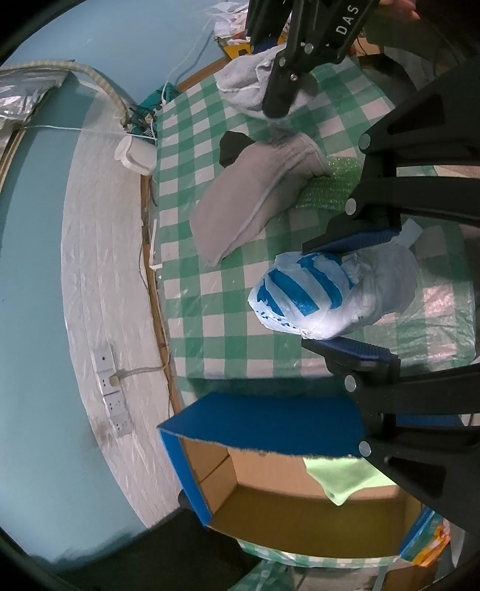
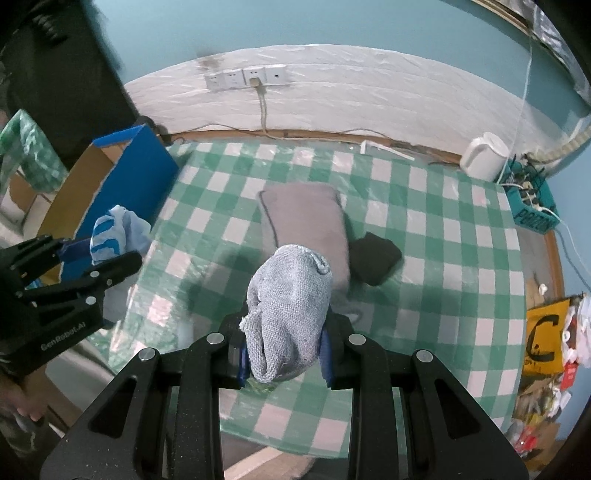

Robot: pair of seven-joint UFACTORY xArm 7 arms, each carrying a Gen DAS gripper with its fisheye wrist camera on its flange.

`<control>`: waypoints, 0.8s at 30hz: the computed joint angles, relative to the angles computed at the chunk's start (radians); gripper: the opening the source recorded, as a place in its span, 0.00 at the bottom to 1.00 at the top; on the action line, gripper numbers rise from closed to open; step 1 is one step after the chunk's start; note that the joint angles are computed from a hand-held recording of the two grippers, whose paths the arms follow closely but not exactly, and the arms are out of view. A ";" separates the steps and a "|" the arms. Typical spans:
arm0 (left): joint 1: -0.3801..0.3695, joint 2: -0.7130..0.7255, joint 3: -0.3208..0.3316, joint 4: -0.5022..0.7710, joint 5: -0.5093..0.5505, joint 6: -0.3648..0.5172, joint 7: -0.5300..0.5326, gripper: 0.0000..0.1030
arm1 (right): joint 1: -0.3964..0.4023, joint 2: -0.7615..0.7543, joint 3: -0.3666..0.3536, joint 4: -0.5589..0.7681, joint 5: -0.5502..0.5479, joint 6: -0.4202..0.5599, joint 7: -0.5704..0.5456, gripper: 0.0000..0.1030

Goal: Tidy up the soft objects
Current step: 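Carry the blue-striped sock and light blue sock over the cardboard box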

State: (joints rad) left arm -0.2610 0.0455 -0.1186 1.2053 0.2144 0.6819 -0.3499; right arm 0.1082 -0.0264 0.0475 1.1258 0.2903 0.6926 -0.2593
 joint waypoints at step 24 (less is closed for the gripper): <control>0.114 -0.148 0.036 -0.109 -0.026 -0.037 -0.006 0.42 | 0.119 0.113 0.083 0.217 -0.044 0.046 0.047 0.27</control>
